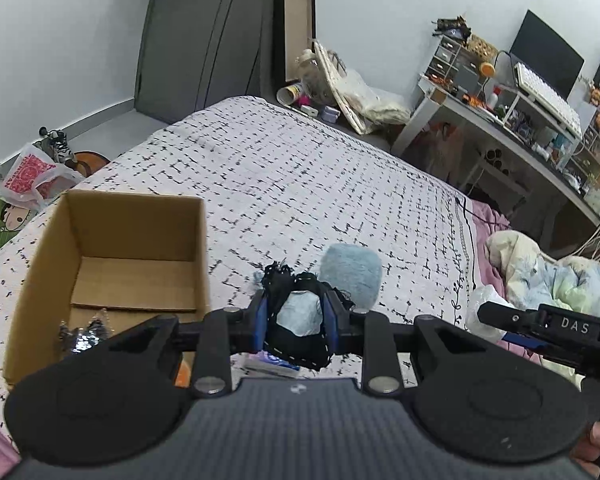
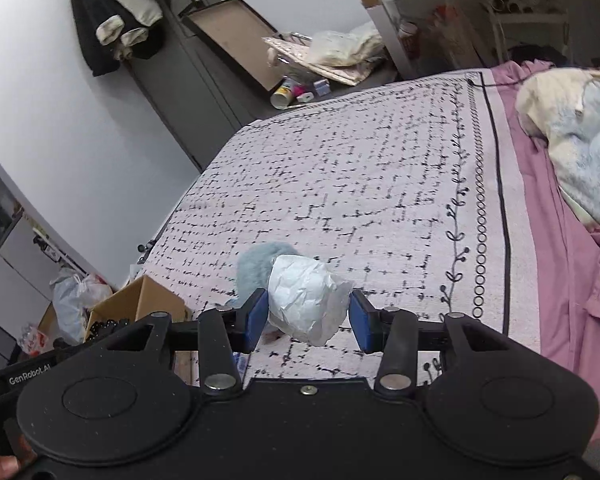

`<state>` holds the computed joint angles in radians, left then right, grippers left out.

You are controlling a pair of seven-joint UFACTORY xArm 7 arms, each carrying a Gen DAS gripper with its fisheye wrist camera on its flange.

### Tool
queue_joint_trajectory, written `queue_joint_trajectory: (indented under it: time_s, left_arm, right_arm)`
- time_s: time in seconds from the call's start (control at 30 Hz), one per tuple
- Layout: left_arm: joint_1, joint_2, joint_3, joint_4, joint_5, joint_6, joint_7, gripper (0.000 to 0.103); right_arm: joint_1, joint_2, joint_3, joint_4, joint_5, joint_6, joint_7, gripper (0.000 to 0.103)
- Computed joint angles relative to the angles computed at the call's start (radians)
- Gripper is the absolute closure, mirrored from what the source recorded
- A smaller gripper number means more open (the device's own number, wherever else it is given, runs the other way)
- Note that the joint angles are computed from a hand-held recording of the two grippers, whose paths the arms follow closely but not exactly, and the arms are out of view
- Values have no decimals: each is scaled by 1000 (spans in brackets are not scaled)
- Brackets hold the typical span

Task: Organize soft objects
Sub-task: 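Carry the scrunchie and white ball over the cardboard box with both tools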

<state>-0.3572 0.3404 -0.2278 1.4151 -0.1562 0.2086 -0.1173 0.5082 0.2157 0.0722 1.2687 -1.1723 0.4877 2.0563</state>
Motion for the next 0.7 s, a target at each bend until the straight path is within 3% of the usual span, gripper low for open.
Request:
queue_joint_trajectory:
  time_s: [0.3,0.6,0.7]
  left_arm:
    - [136,-21,-98,-36,-179,-17,206,75]
    - [175,-52,-85,-34,-327,23,303,75]
    - [162,-56,-52,-32,-323,33,288,75]
  right_arm:
    - [64,72,4,130,33,84,-70,60]
    - [152,199,-39,322,63,88,-136,60]
    - [180,241,-59,379,93,77,-169,60]
